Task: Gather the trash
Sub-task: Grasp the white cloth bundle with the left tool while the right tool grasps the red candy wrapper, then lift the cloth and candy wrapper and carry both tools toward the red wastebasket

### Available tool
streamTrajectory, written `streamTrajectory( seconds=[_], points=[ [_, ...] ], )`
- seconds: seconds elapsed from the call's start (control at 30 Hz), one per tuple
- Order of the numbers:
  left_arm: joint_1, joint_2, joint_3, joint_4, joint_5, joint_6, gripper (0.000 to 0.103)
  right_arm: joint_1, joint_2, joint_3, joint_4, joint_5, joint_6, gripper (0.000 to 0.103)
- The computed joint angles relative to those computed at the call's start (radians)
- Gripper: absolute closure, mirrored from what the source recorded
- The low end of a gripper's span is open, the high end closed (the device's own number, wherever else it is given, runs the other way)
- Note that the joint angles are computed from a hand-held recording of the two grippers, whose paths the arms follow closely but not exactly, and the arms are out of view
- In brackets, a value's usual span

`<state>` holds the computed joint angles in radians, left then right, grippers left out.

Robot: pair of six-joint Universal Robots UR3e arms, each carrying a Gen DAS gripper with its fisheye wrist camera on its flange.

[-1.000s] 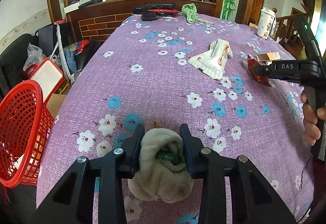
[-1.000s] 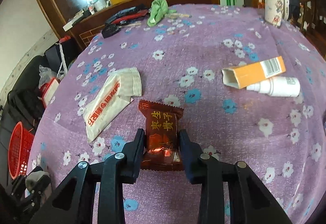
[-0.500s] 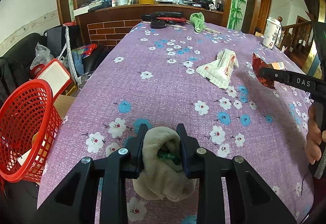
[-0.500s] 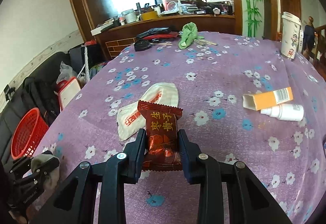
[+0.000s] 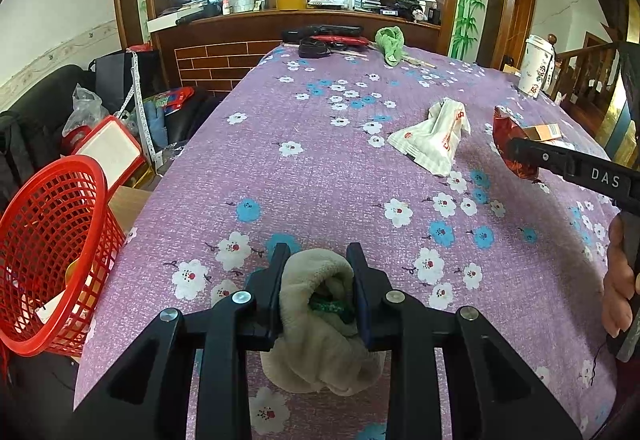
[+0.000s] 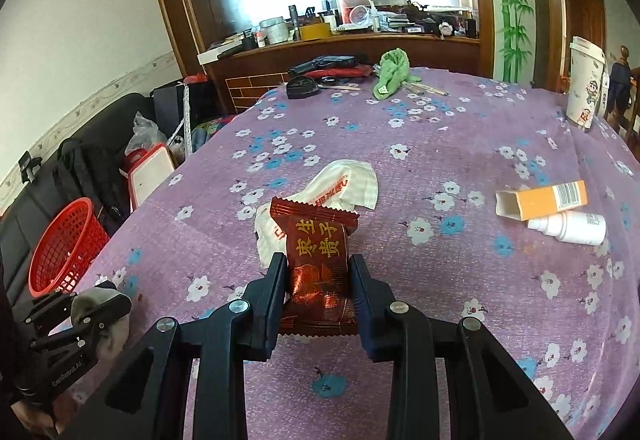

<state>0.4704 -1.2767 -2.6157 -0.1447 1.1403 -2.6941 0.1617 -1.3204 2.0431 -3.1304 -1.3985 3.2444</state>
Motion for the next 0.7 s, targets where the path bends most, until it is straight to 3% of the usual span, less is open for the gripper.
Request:
streamTrajectory(
  seconds=[0.7],
  points=[
    [0.02,0.03,-0.005,-0.025,-0.007,0.012,0.075,0.005,0.003,0.004,-0.01,0.006,-0.008,0.069]
  ],
)
